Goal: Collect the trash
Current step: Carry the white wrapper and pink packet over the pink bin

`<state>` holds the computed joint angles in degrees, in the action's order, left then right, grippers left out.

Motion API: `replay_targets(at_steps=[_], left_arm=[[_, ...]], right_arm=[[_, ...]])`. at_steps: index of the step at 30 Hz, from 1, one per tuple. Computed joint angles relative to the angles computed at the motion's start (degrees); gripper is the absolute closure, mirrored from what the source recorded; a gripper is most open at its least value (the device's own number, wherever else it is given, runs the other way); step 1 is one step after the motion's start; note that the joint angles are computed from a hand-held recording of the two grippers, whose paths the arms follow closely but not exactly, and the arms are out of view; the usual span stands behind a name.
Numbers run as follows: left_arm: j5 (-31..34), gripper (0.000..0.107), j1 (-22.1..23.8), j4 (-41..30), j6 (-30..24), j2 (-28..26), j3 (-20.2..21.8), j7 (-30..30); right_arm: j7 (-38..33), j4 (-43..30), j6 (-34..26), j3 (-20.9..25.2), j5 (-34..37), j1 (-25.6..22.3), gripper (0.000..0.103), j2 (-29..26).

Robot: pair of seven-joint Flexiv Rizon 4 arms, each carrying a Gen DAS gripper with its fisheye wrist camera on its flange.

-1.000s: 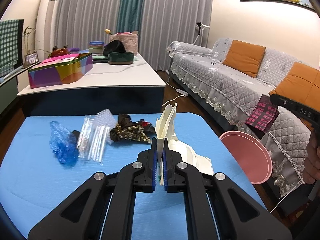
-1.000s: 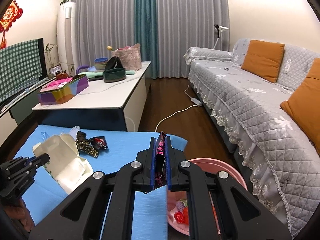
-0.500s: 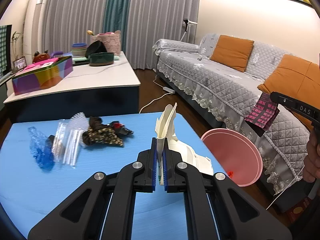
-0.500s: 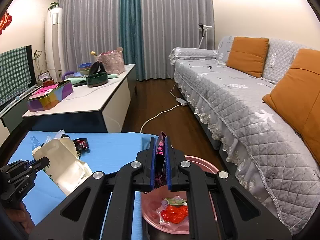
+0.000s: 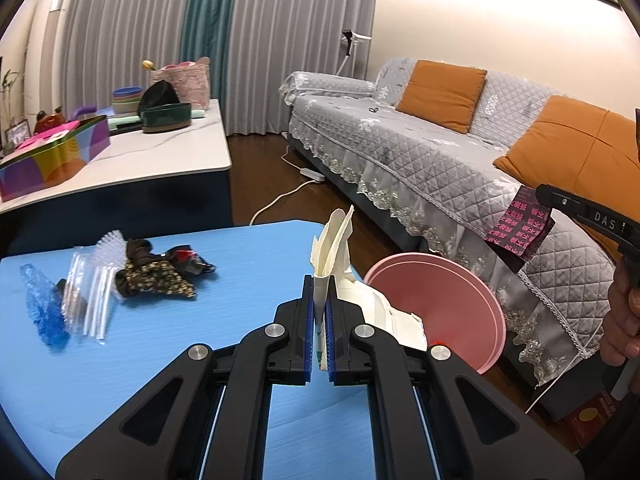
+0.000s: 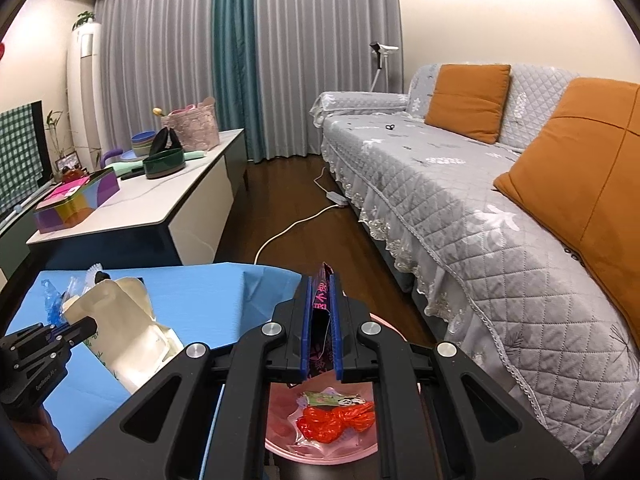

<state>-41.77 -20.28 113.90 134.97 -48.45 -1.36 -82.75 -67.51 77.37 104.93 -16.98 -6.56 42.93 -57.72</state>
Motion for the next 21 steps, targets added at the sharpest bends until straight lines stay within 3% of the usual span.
replay_targets(at_steps=[21], left_arm=[[-2.5, 0.102, -2.4, -11.4, -7.4, -4.4, 1.1, 7.2]], right_arm=[[3.8, -4.6, -2.9, -1.6, -1.4, -2.4, 0.094, -3.0]])
